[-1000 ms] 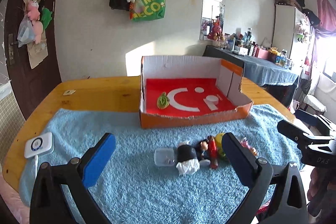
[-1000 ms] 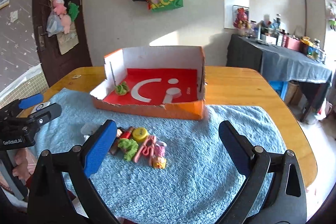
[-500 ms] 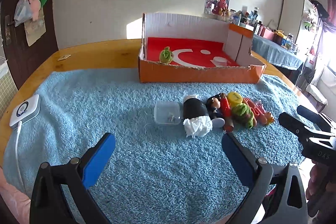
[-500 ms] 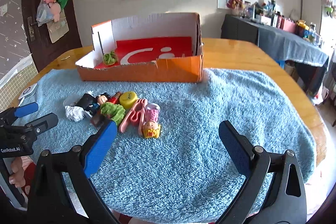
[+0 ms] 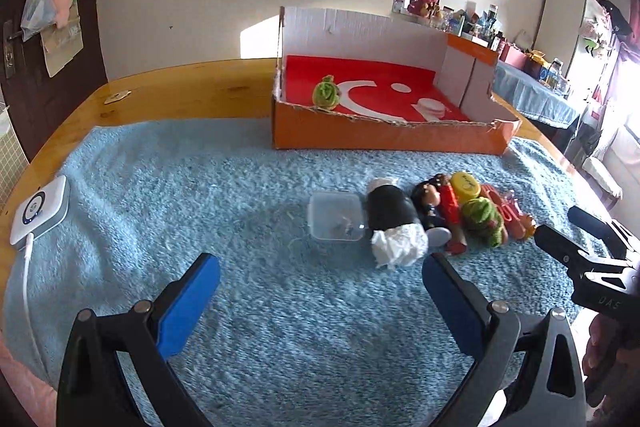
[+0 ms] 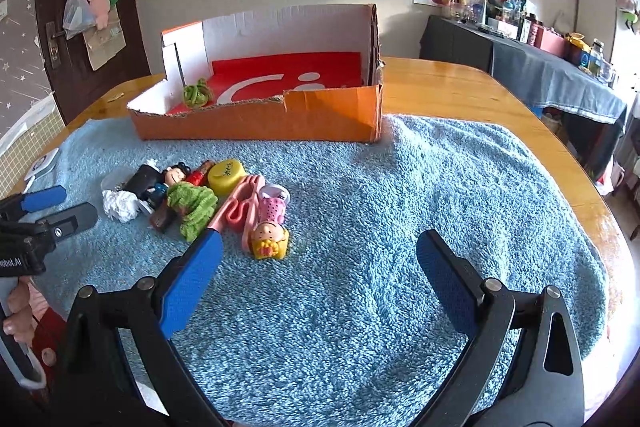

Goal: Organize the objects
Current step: 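Withdraw both tools from the box back toward the remaining toys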

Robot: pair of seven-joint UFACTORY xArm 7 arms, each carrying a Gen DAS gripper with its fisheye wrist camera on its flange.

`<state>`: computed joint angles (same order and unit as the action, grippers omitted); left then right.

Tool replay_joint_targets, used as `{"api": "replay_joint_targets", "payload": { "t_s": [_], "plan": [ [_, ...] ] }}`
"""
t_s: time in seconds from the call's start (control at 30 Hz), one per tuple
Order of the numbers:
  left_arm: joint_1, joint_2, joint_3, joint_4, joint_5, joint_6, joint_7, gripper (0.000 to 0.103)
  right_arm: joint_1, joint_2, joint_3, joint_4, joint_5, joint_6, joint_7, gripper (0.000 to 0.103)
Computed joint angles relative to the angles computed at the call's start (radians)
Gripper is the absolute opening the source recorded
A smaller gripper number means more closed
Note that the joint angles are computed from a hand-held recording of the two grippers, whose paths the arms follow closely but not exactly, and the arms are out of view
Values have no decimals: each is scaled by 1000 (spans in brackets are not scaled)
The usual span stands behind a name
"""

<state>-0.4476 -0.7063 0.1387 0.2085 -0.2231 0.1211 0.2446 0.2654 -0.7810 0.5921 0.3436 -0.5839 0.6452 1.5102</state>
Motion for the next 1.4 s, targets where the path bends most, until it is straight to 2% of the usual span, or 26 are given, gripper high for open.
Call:
{"api": "replay_joint_targets", "payload": {
  "t_s": [0.1,0.27,0.4,0.53,0.6,0.7,0.87,1.07,1.27,1.4],
  "plan": [
    [21,21,4,17,9,9,8,103,2,12,-11,-3,6,9,-10,99],
    [83,91,-42,48,42,5,6,103,2,24,-36,-13,15,-1,-22,99],
    [78,139,-36,70,44,-6,17,103,-2,27,-49,-22,16,-20,-26,99],
    [112,192,-75,94,65,-22,4,103,-8,26,-55,-24,20,-30,-36,99],
    [129,211,-93,105,79,-24,-4,103,-12,28,-51,-20,20,-18,-43,99],
    [117,224,-71,121,73,-13,3,103,-13,22,-47,-16,19,8,-49,99],
    [158,244,-87,141,80,-7,-11,103,-11,-2,-63,-29,19,36,-59,99],
    [74,226,-17,147,27,36,77,103,-12,-12,-94,-48,34,-25,-96,99],
    [99,249,-81,166,35,34,85,103,-26,7,-93,-44,50,-64,-135,99],
    [142,275,-131,185,71,23,58,103,-33,19,-92,-41,60,-70,-154,99]
  ]
}}
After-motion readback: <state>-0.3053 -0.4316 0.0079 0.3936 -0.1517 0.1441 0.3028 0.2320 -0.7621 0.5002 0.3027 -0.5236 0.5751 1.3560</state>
